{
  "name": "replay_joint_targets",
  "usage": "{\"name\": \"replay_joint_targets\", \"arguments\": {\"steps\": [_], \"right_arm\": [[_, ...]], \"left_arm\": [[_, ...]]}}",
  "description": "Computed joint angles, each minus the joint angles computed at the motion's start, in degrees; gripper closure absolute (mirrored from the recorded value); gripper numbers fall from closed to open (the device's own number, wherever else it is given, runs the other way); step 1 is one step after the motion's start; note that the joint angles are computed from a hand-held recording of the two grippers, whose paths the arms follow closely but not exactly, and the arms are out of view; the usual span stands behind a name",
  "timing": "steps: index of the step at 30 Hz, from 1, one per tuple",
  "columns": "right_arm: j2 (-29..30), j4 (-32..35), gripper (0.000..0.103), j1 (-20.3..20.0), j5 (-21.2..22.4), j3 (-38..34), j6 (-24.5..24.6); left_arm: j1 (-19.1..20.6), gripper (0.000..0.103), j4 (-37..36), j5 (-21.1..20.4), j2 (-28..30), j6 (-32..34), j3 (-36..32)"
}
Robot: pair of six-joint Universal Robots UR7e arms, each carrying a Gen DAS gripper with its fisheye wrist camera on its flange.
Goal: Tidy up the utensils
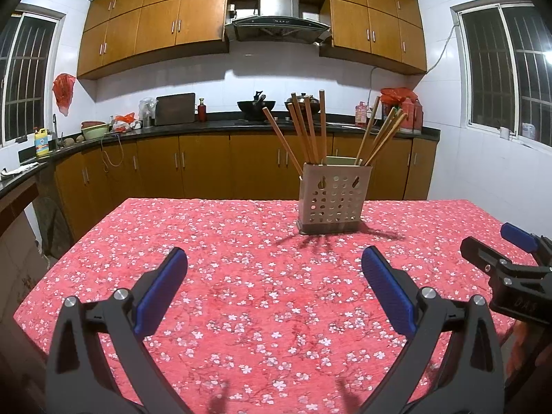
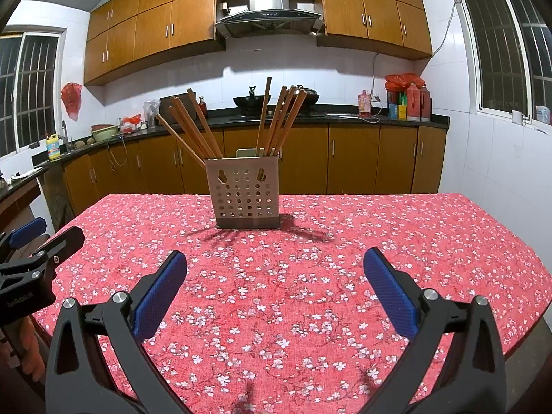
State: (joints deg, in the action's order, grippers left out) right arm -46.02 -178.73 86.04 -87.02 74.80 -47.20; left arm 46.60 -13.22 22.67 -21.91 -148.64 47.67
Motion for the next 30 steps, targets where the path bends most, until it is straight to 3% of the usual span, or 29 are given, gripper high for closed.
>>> {"name": "replay_joint_targets", "arguments": {"steps": [30], "right_arm": [[0.0,0.2,0.002,0.0,-0.1,0.0,0.0]], "left_arm": [[-0.1,0.004,1.5,-0.4,0.9,-1.0,-1.5]]}}
